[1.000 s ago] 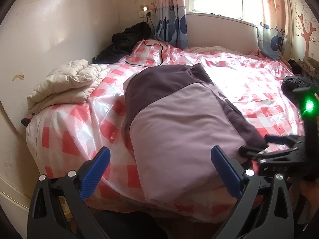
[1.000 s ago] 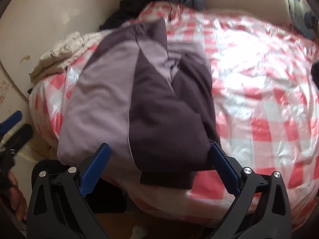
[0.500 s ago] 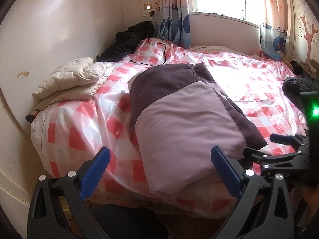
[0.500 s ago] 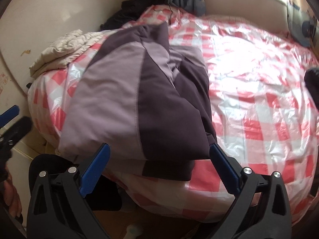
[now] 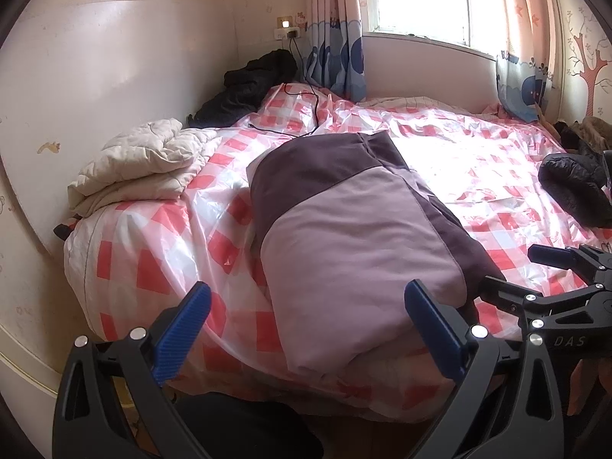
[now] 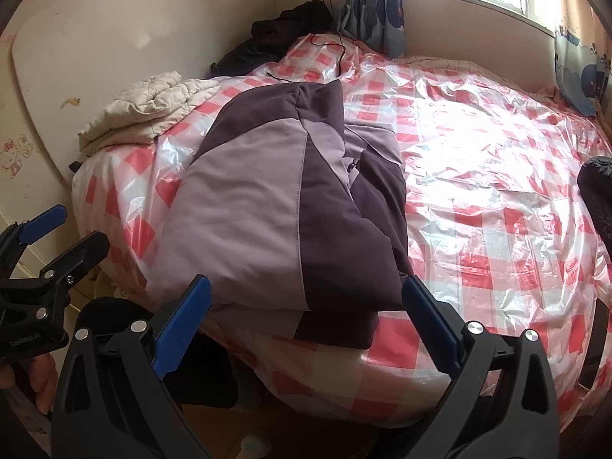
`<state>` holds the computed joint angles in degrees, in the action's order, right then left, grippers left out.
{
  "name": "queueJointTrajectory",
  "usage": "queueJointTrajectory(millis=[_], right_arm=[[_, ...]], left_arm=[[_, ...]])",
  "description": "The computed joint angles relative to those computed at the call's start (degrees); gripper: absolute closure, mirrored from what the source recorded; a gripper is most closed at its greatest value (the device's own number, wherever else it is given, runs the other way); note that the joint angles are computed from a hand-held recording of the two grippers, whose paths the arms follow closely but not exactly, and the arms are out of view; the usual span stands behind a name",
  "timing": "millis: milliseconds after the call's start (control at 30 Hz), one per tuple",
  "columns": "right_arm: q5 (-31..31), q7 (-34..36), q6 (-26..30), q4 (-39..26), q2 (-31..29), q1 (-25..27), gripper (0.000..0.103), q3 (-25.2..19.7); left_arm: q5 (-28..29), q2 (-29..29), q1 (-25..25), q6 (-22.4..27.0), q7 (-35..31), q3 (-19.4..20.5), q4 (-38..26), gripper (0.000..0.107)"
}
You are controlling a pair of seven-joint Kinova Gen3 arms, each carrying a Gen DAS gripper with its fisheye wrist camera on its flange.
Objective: Fold large clothes
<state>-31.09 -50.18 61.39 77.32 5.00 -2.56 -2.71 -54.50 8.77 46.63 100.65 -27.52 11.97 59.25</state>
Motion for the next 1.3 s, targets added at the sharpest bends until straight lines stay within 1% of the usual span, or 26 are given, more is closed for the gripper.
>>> queueJointTrajectory(millis=[367,600,833,1033,1300], right_arm=[[2.5,-2.0,1.2,-1.1,0.5,-1.2,0.007,-0.3],[3.2,-2.5,1.9,-1.6,1.0,-1.4,0.007,-0.6],[4.2,-3.2,2.3,-2.1,1.6,-1.6,0.007,-0.8],[4.5,-3.7,2.8,-2.5,2.0,-1.5,0.007,-0.9],[4.9,-4.0,3.3,-3.0,2.3,-1.5,0.007,-1.1]], left_arm=[[0.8,0.2,-0.1,0.8,0.0,-0.3,-0.6,0.01],[1.9,0.0,-1.0,0.4,0.4,-0.4,0.2,0.01],[4.8,-0.5,-3.0,-0.8,0.7,-0.4,1.1,0.01],[7.3,-0.3,-4.3,-0.2,1.2,-0.6,0.7,0.01],[7.5,-0.2,-4.6,0.2,1.2,-0.6,0.6,0.01]])
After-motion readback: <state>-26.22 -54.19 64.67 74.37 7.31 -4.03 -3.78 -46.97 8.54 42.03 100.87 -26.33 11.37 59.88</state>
